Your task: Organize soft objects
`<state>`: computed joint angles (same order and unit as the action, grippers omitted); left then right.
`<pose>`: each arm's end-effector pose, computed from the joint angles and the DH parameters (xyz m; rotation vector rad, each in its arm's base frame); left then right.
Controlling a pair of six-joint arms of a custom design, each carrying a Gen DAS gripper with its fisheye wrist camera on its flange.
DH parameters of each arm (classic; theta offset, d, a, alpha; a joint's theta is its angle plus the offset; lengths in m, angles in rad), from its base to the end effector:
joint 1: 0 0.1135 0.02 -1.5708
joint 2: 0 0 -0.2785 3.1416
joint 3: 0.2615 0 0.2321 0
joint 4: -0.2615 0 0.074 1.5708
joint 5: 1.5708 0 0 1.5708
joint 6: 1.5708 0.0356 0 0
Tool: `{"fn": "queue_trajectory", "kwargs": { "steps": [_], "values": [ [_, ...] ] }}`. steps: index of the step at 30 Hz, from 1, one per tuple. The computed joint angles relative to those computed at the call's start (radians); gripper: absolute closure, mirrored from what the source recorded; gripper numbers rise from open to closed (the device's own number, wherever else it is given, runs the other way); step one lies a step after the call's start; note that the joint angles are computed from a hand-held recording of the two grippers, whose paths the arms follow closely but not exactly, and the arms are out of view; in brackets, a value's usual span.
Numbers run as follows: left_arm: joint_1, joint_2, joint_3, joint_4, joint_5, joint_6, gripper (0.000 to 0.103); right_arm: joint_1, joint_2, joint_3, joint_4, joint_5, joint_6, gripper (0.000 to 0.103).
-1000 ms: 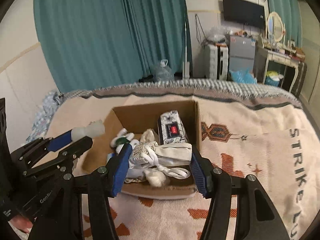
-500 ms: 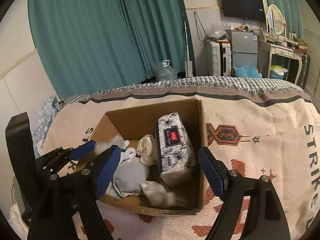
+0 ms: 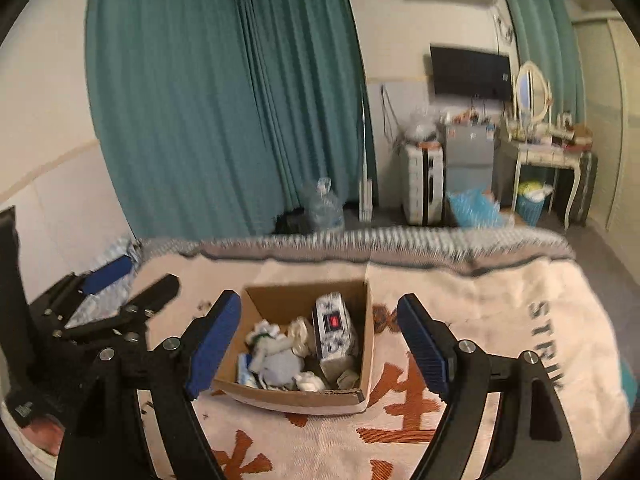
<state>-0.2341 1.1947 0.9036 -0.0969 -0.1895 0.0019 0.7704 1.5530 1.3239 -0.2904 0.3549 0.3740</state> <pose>0.2453 -0.0516 0.3244 0.1059 1.9488 0.0323 0.2528 0.2281 0.3462 -0.1956 2.0628 0.3366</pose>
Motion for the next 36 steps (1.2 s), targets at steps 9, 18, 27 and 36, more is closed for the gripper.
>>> {"fn": "queue_trajectory", "kwargs": {
  "steps": [9, 18, 27, 36],
  "values": [
    [-0.225, -0.407, 0.096, -0.219, -0.259, 0.024, 0.011, 0.25, -0.264, 0.023, -0.149, 0.298, -0.054, 0.005],
    [-0.609, -0.572, -0.002, -0.219, -0.644, -0.002, 0.011, 0.451, -0.408, -0.105, -0.09, 0.476, -0.066, 0.0],
    [-0.513, -0.544, -0.289, -0.043, -0.605, -0.084, 0.011, 0.338, -0.386, -0.412, 0.223, 0.432, -0.103, 0.0],
    [-0.285, -0.344, -0.515, 0.188, -0.389, -0.162, 0.011, 0.142, -0.195, -0.588, 0.462, 0.205, -0.056, 0.0]
  ]
}}
